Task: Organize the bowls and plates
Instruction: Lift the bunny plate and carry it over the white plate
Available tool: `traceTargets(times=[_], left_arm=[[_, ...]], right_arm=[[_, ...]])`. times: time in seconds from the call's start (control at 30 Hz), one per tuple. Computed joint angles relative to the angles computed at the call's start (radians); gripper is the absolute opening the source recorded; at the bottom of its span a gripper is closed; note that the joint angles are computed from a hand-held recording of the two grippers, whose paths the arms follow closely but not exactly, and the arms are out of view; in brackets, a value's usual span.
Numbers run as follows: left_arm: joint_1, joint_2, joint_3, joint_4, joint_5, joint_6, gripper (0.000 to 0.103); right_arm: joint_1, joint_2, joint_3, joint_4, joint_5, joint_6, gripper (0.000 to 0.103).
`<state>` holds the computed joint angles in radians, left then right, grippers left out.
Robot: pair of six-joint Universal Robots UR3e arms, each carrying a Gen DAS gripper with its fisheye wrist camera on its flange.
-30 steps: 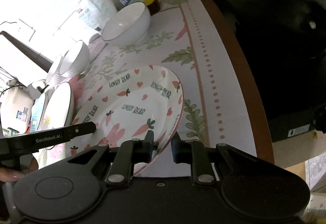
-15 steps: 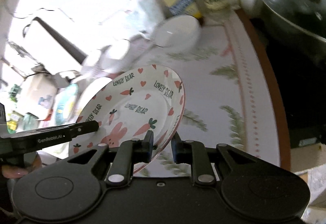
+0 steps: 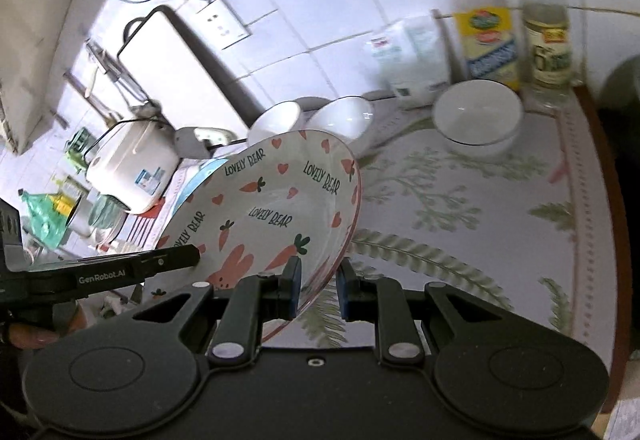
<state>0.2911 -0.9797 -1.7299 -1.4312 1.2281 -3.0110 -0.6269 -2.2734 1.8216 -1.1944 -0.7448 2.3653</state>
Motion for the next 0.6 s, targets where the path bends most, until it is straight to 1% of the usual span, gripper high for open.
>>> traceTargets(times=[0.1, 0.23, 0.33, 0.47, 0.6], left_arm=[[0.094, 0.02, 0.0, -0.049, -0.037, 0.071, 0.025], [0.237, 0.034, 0.007, -0.144, -0.097, 0.195, 0.024], [0.297, 0.018, -0.004, -0.16, -0.111, 0.248, 0.025], [0.335, -0.031, -0.038, -0.122, -0.103, 0.29, 0.025], [0.338, -0.113, -0.074, -0.041, -0.095, 0.292, 0.025]], right_arm=[[0.127, 0.045, 0.045, -0.205, -0.016, 0.158, 0.023], [0.284, 0.119, 0.096, -0.463, -0.057, 0.364, 0.023], [0.396, 0.192, 0.121, -0.639, -0.106, 0.493, 0.023], [0.518, 0.315, 0.128, -0.821, -0.166, 0.633, 0.023], [0.595, 0.435, 0.116, -0.947, -0.214, 0.719, 0.023]])
